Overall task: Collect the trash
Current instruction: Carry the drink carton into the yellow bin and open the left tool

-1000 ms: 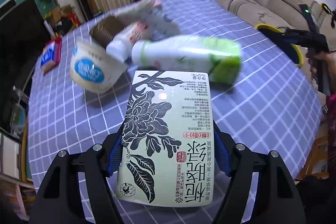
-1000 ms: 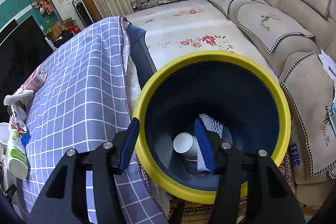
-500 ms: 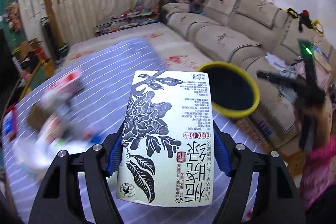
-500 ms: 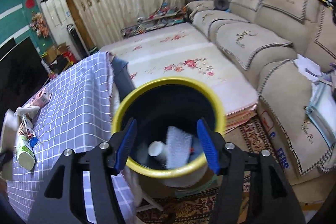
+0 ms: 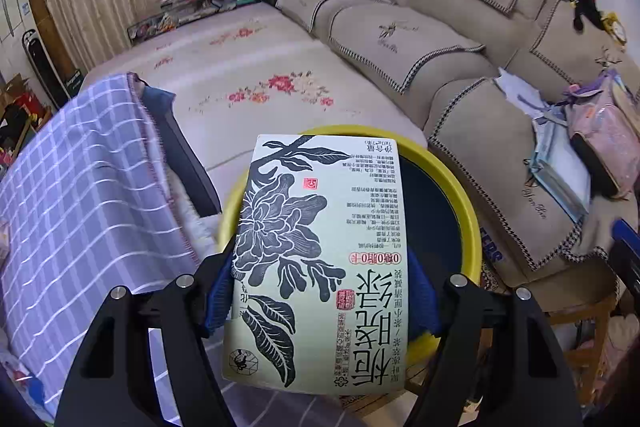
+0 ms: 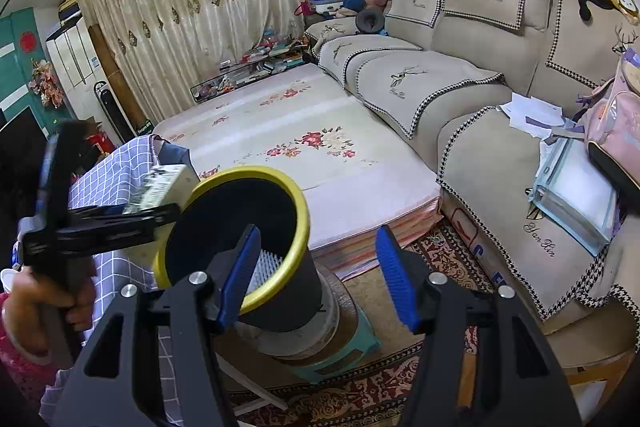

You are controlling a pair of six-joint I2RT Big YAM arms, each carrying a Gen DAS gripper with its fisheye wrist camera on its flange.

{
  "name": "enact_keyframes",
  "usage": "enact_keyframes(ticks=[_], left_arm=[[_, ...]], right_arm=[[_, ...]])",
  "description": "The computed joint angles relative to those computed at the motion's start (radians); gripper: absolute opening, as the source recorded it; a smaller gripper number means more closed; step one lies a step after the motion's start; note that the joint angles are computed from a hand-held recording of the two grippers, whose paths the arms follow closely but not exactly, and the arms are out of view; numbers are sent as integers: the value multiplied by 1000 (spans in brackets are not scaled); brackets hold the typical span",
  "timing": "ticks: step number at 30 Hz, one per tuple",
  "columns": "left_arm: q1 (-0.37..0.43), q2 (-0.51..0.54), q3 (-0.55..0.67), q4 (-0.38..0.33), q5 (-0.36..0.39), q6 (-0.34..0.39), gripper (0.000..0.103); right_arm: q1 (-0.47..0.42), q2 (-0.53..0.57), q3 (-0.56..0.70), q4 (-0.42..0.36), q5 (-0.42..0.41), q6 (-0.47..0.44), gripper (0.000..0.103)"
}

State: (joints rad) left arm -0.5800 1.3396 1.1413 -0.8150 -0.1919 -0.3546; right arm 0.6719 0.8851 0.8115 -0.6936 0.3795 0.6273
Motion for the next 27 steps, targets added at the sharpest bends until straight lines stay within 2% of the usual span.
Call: enact_keyframes(ticks=[3,6,7,9,13,17,21,26,27], left_arm=[[-1,82,45,-9,13,-34,72],[-12,138,71,-5,-11,-58,73],[-8,141,66,4,-9,-58,81],[-12,146,66,15,-33,-58,86],[-9,94,31,27,-37,-74,86],[2,-72,-65,35,-50,-108,87],[-15,-255,-144,-4,-112,-138,88],[-66,-537,-222,-144,-243,-165,93],[-88,-602,-232,-192,-295,-177,94]], right_arm=[[-27,-16,-15,8,-26,-7,57],[-40,-16,-23,15,-44,-12,57],[-35,-15,-23,16,-42,-9,58],[-38,-18,-26,16,-45,-8,58],[-36,-22,-26,15,-37,1,58],[-21,-14,-27,19,-44,9,58],[15,29,-9,31,-58,4,58],[94,103,37,63,-74,8,59],[119,127,52,81,-84,2,60]])
